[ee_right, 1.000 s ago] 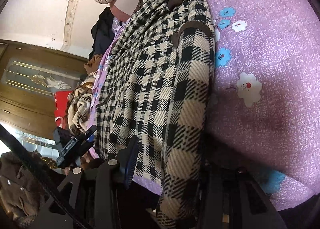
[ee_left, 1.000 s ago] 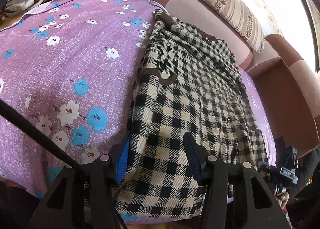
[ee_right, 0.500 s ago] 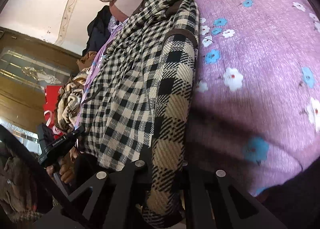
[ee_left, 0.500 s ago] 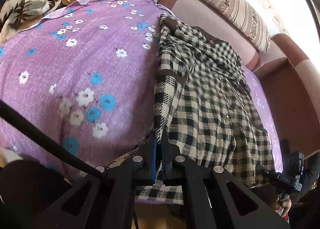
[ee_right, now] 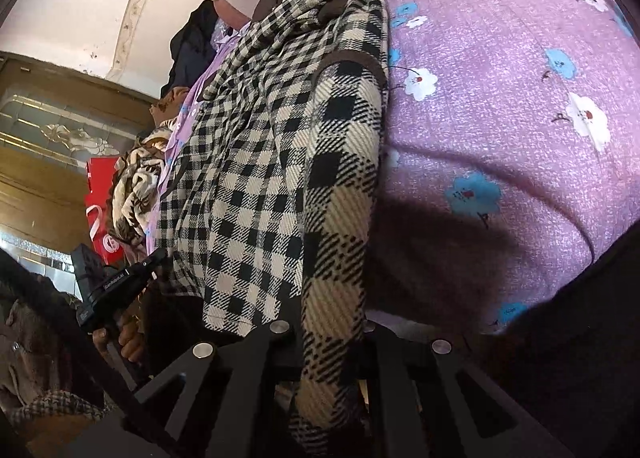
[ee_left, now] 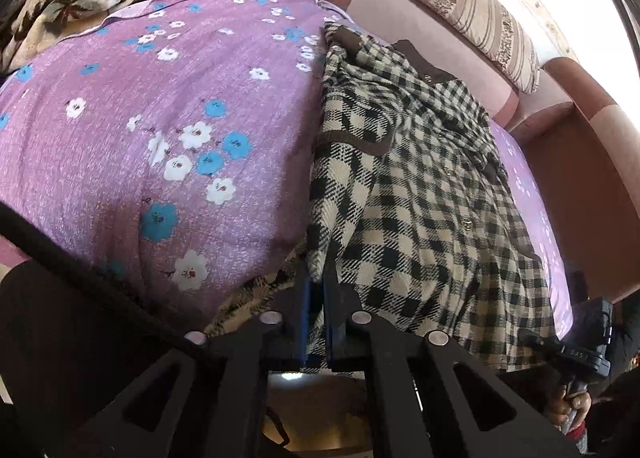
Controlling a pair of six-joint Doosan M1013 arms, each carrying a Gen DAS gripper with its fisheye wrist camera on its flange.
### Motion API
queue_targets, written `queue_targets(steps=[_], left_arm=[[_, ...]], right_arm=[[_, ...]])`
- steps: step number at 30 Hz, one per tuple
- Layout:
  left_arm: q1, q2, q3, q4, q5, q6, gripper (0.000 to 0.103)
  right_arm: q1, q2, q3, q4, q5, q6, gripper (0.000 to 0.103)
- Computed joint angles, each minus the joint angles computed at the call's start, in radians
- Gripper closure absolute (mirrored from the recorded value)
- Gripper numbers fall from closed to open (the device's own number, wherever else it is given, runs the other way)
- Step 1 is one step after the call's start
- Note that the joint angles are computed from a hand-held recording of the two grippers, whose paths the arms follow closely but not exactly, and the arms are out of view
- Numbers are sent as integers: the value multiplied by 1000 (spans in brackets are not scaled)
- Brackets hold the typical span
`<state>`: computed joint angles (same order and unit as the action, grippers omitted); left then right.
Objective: Fold large clothes
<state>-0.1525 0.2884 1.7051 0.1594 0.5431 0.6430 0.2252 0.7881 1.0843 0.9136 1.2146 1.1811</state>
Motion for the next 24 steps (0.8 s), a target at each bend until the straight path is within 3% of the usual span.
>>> queue_targets(steps=[1, 3, 5, 8, 10, 12, 13, 14, 17, 24], left_arm=[[3, -1, 4, -2, -6, -2, 94], [10, -3, 17, -24, -26, 1, 73], [10, -6, 28, -21, -47, -7, 62], [8, -3, 33, -54, -59, 46, 56], [-1, 6, 20, -47, -31, 78, 55], [-12, 16, 2, -18, 11, 91, 62], [-20, 21, -8, 23, 45, 67, 72], [-26, 29, -22, 61, 91, 47, 95], [-9, 18, -11, 2, 78, 67, 98], [24, -26, 0, -184, 11, 195, 99]], right_arm=[[0, -1, -1, -5, 3, -7, 98], [1, 0, -5, -11, 3, -15, 98], [2, -2, -3, -13, 2, -22, 97], [5, -2, -3, -12, 8, -32, 91], [10, -6, 0, -29, 16, -58, 79], [19, -12, 3, -53, 23, -86, 71], [23, -14, 5, -62, 25, -92, 71], [27, -14, 5, -73, 28, -92, 72], [29, -7, 0, -77, 33, -75, 93], [26, -9, -29, -43, 35, -96, 95]])
